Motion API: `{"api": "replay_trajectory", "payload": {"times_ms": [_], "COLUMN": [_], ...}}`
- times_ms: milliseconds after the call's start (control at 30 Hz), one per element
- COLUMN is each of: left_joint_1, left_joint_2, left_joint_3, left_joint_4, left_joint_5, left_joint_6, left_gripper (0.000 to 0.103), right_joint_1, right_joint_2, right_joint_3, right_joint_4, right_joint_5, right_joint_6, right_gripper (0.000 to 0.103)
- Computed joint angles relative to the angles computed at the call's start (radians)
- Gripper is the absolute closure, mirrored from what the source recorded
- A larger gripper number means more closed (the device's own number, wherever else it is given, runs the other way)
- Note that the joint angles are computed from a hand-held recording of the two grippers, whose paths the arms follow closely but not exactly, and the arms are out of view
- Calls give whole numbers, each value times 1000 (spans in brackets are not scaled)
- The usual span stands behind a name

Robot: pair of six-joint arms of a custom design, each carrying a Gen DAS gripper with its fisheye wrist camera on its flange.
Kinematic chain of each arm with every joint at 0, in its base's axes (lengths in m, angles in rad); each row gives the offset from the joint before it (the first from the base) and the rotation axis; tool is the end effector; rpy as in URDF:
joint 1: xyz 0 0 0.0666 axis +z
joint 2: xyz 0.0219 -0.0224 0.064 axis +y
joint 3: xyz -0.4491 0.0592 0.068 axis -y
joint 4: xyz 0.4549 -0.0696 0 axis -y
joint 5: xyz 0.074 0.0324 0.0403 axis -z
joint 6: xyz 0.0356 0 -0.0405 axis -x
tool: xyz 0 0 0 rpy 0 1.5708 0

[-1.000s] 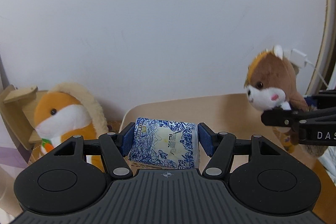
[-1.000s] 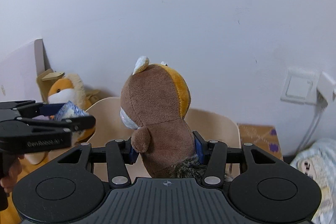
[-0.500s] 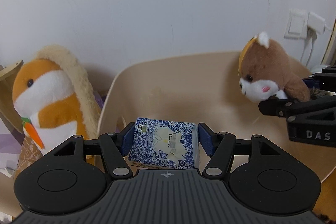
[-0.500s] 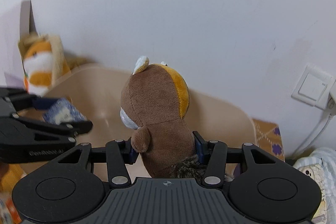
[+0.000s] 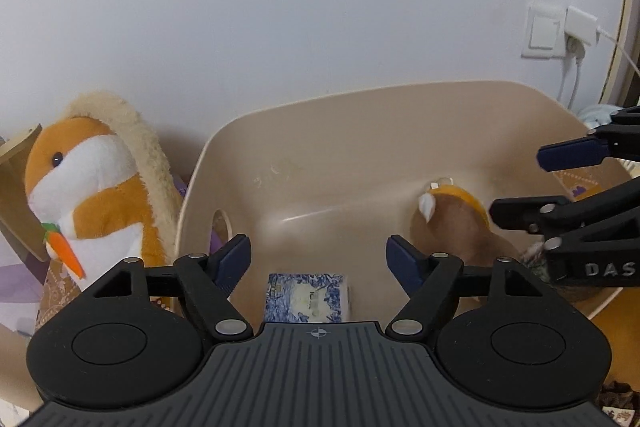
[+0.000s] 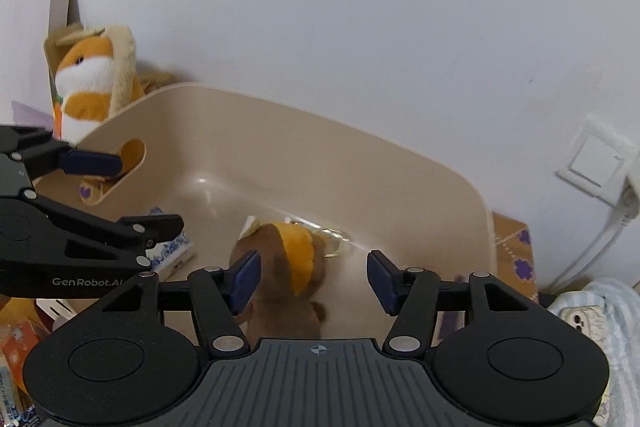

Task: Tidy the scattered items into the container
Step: 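Open both grippers to drop the tissue pack and squirrel into the bin, then return both grippers to the table toward the snack bar and plaid pouch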

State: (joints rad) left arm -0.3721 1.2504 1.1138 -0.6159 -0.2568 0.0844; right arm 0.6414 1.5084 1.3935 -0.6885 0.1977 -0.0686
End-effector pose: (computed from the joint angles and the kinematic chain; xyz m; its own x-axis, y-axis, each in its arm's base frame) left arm 0.4453 -0.1645 0.4421 -0.6495 0.1660 -0.7420 0.1246 0.9859 0.1114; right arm 0.4765 0.3466 0.4524 -0.6081 -0.3702 -0.7023 -0.4367 0.8947 -0.0934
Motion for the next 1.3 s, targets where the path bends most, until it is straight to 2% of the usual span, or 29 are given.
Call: {"api": "replay_trajectory", "payload": {"times_ms": [167, 333, 433, 667, 967, 1167, 1300], "left_joint_1": [11, 7, 2, -11, -40, -61, -78], "left_joint_2": [-43, -105, -159, -272, -437, -530, -586], "left_joint_3": [-28, -57, -94, -142, -238, -306, -353], "left_joint_4": [33, 40, 60, 36, -65, -178, -222], "left_joint_5": [7, -13, -51, -67, -99, -152, -171], "left_joint_6": [-21, -23, -18, 10, 40, 132, 169], "left_gripper": [25, 25, 24, 21, 19, 18, 18], "right_joint_1": [12, 13, 13, 35, 98, 163, 196], "right_joint_2": [-55, -126, -177, -290, -425, -501, -543], "right_joint_3": [-44, -102, -147, -240, -348, -420, -464], "right_joint_4": [36, 75, 106, 142, 134, 124, 122], "right_joint_5": [35, 15, -7, -8, 31, 94, 126], "right_joint_6": [-2, -46, -84, -126, -124, -96, -99], "right_gripper": [35, 31, 28, 27, 18, 14, 10]}}
